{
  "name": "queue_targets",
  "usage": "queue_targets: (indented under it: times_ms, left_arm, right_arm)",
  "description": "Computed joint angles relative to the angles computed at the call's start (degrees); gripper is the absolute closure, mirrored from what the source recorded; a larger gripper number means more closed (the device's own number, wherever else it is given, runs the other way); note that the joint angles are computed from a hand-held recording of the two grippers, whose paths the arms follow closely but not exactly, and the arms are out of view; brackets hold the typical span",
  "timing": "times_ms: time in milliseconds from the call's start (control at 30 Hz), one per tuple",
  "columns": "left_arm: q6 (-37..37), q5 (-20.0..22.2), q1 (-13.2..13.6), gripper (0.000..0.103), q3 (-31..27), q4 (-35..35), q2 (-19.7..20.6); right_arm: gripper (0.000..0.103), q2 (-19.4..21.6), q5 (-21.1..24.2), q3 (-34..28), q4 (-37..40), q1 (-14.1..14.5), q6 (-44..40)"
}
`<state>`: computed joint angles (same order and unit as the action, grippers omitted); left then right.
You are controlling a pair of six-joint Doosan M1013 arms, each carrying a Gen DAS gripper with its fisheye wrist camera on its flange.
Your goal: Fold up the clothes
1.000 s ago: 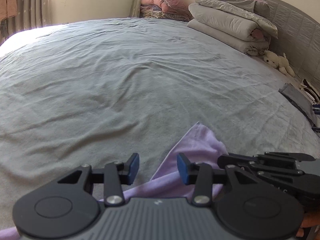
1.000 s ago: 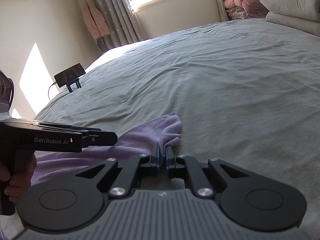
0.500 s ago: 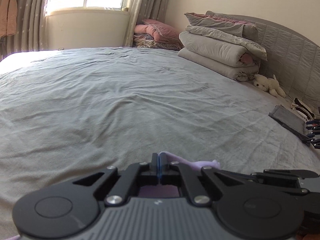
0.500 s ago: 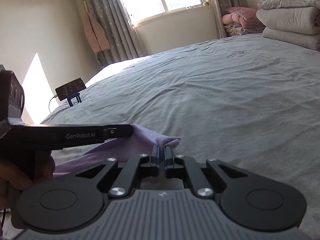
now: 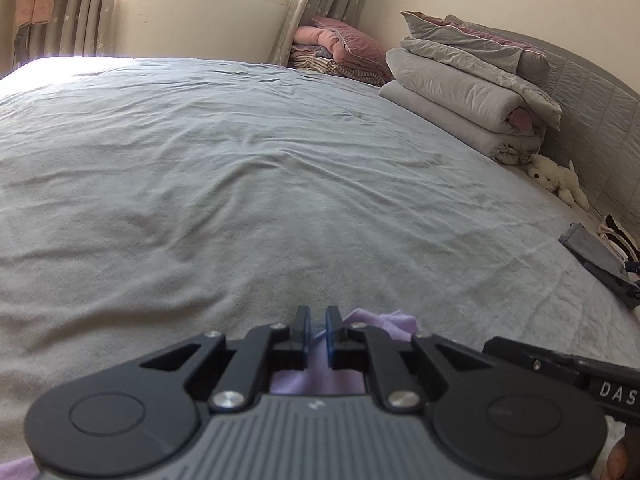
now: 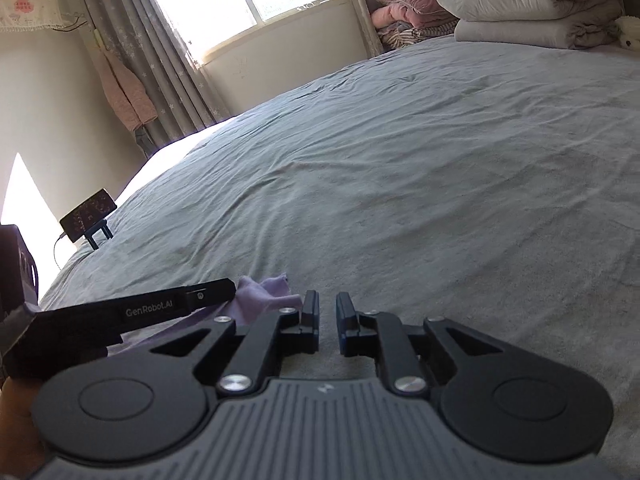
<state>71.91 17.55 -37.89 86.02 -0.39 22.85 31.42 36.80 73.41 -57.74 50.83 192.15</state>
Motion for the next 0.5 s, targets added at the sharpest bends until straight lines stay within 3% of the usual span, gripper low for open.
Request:
queue_targets:
  times_ms: [133,233,367,500]
  left_arm:
    - [6.60,1.25,0.61,0.081,-1.45,-8.48,0.65]
    - [12.11,1.81,0.95,0.078,-2.66,-15.41,1.26]
    - [19.16,6.14,1.28,0.071,-5.44,-20.24,2.46]
    - [26.45,11.80,1.56,0.071,-8.02,-23.76,3.67]
  right_arm:
    - [0.088,-0.36,-3.75,0.71,1.30,-0.42,0.94]
    - [0.088,-0.52,-6.02,1.19,2.35,-0.77,1.99]
    - [0.086,-0.88,-6.33,1.76,1.16,-0.79,5.06]
    - [0.065,-1.10,-8.69,2.56,-0.89,-0.96,9.12]
